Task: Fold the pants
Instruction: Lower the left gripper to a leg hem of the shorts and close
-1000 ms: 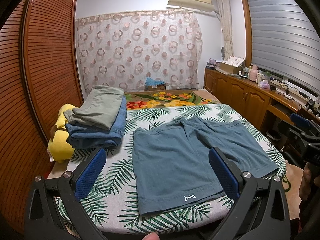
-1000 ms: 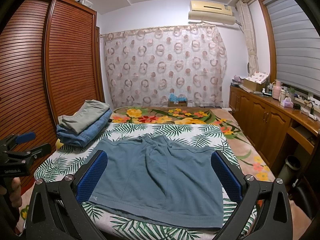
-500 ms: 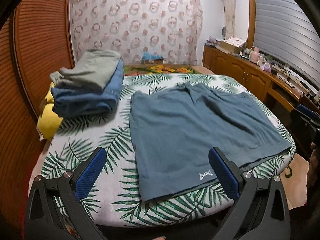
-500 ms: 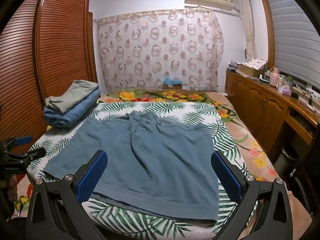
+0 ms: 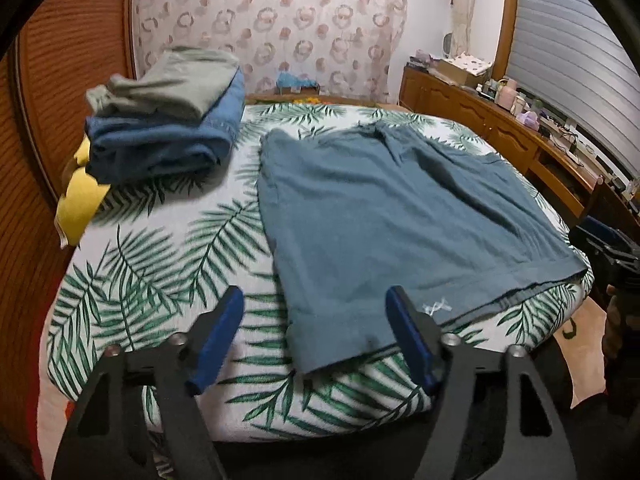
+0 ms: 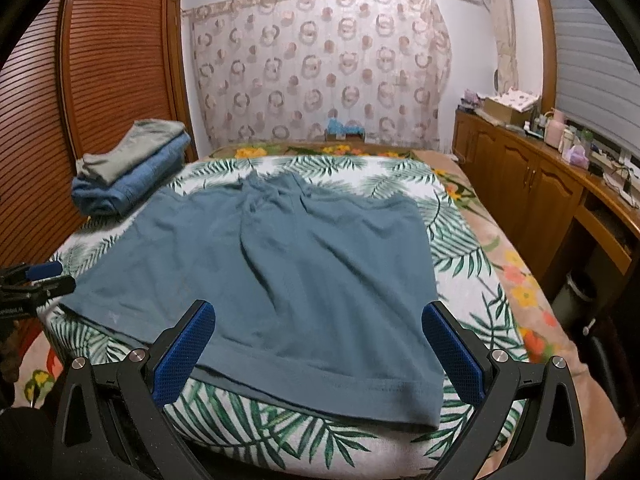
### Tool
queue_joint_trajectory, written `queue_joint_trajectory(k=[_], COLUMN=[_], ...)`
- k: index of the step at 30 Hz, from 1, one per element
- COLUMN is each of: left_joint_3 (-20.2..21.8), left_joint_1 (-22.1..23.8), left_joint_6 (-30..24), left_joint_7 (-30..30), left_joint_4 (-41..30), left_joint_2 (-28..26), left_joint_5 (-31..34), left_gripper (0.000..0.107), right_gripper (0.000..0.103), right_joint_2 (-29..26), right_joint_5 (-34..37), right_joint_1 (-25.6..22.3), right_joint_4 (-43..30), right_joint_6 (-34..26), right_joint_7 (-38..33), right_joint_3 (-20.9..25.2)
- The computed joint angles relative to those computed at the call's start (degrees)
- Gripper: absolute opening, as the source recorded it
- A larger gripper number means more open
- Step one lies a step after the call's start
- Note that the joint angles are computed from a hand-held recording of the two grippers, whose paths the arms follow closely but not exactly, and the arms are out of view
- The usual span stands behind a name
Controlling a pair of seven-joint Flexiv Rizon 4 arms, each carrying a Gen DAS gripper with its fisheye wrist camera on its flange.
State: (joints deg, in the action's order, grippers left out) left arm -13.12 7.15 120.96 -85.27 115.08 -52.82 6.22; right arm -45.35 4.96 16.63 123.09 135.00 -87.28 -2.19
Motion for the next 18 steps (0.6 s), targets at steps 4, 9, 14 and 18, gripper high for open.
queue_joint_trajectory(k=[4,9,14,18], left_joint_3=[-1.18,-3.12,-3.41,-4.09], left_joint_1=[1.97,4.17,4.26,4.88], left_joint_6=[-0.68,-2.31,-3.77,-3.73], left_joint_7=[-0.07,0.67,1.35,2.11], left_joint_4=[0.37,0.54,0.32,0.23], left_joint_2=[-0.52,-1.18,-1.53,-1.83], left_joint_5=[1.43,3.41,2.77,3.27], left_gripper=[0.056,0.045,0.044,0.034], right_gripper=[0.103,0.103,0.103,0.103], right_joint_2=[1.06,3.01,4.43,5.1], right_joint_5=[-0.68,-1.08,-0.35,-0.91], right_joint_1=[-0.25,-0.35,0.35,-0.14], right_joint_4=[0.72,2.53,3.65,4.65], right_joint_6=[-2.09,-3.18,-4.33,-3.97], right_joint_7=[0.12,-0.15,-0.35,-0.73], right_joint_3=[0.01,0.21,0.0,0.39])
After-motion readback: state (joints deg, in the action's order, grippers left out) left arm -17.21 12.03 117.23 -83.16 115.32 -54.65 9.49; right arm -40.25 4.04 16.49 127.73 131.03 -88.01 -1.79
